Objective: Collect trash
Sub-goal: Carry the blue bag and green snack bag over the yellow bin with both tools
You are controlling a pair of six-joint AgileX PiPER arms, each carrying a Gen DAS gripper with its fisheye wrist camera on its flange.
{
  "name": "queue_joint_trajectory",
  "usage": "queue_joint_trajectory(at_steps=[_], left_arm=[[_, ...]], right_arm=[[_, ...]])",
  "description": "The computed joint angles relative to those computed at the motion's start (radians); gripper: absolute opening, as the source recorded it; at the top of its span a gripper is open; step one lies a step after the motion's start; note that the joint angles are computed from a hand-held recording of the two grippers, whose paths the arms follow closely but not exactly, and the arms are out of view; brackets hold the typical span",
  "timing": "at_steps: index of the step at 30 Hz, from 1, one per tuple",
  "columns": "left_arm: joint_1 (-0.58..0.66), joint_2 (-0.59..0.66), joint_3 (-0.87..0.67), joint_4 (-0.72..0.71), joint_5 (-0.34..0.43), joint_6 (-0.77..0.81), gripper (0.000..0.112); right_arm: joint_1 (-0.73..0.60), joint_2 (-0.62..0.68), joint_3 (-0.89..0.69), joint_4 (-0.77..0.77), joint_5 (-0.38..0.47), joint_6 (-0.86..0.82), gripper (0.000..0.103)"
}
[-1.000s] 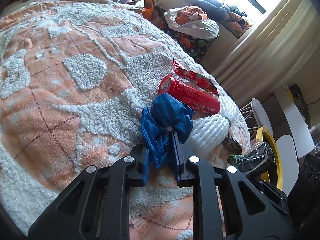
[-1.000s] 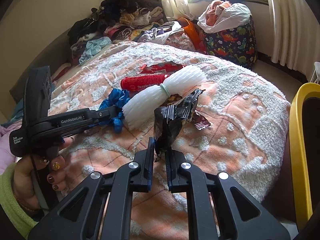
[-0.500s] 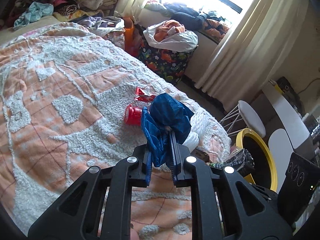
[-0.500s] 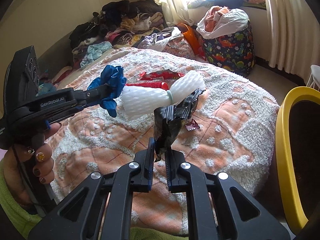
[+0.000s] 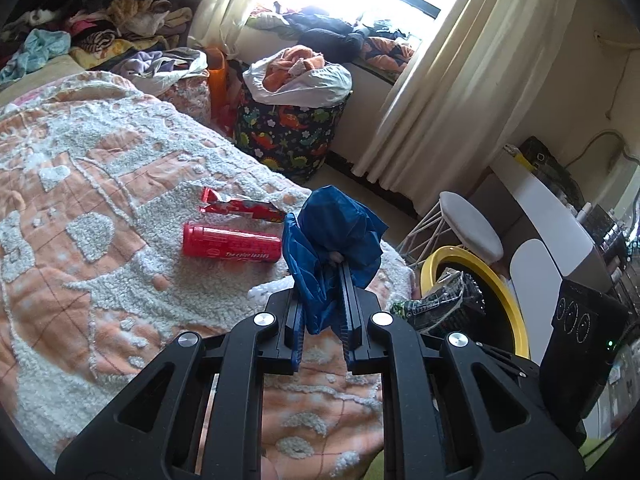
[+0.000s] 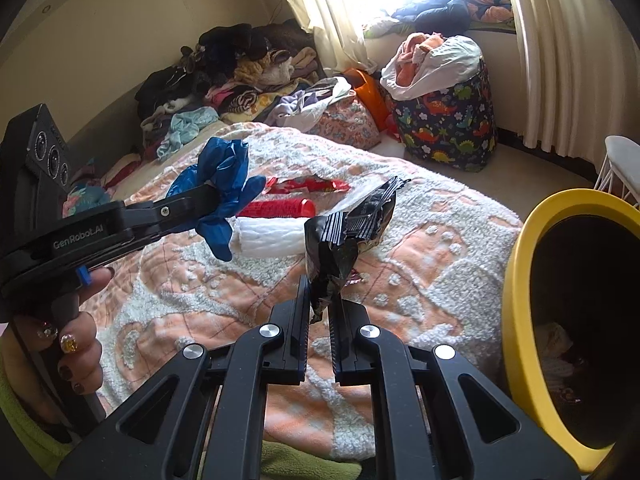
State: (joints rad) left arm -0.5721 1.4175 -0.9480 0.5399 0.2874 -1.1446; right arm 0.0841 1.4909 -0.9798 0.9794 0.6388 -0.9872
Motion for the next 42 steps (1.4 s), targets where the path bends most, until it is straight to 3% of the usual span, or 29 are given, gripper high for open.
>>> queue_joint_trajectory(at_steps=[18,42], left_arm=[[-0.129,0.039,-0.091,0.084,0.052,-0.056,0.010],[-0.255,0.162,-0.248,0.077,0.110,-0.003,0.010]], right_arm=[[-0.167,-0.048,-0.006,0.048,0.073,-0.050,0.009],[-0.412,-0.017,-0.055,0.139,0.172,-0.130,0.009]])
